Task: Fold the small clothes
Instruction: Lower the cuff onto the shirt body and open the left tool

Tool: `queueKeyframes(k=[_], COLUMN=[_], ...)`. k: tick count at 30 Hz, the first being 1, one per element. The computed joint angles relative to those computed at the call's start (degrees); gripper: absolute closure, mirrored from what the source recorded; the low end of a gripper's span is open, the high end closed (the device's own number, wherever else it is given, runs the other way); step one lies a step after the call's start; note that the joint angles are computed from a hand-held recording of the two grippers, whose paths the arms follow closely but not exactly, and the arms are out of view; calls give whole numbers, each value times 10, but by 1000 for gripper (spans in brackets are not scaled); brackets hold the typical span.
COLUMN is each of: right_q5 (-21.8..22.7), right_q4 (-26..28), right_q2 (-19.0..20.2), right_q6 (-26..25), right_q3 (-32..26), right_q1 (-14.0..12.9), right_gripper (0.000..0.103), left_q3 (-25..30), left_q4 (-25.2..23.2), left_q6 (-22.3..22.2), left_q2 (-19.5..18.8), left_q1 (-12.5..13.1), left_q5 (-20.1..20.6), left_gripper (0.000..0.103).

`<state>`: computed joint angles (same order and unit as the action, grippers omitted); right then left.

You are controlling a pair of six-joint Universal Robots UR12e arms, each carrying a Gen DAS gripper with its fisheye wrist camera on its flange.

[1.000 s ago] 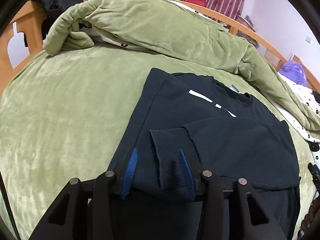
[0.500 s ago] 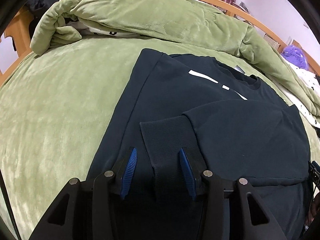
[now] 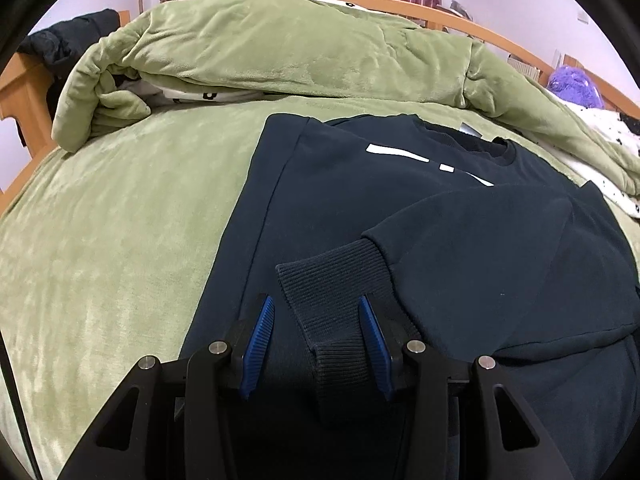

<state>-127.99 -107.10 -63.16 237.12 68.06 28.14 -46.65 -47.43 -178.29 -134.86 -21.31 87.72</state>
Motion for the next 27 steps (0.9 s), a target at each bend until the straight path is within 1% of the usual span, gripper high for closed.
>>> queueKeyframes(k=[3,7,10,16,20,23,25,27], right_q5=[12,32,40,31,35,34,27,17], right_q4=[-23,-56,-61,-42,-36,-32,-21,-2], right_q2=[-6,-15,-15,-8,-9,-9,-7,-3], right_q6=[7,29,33,33,36,37,32,23], right_q3=[12,31,33,22,21,18,12,1], right_q1=[-3,-8,-10,-8,-9,-8,-7,-3], right_gripper=[43,42,43,42,41,41,41,41], left_q3=[-6,-14,-14,-16,-18,-18,-19,-24], left_q4=[6,22,22,24,24,15,8,8], left_q6=[-5,-3,0,-6,-7,-10,-9,-7], left_q2=[2,3,3,3,5,7,9,13], left_q1=[3,0,-1,-1,0,3,6,6], left_q5=[-11,-3,1,-3,-6,-19,-29,-29], left_gripper=[60,60,60,59,59,58,58,58])
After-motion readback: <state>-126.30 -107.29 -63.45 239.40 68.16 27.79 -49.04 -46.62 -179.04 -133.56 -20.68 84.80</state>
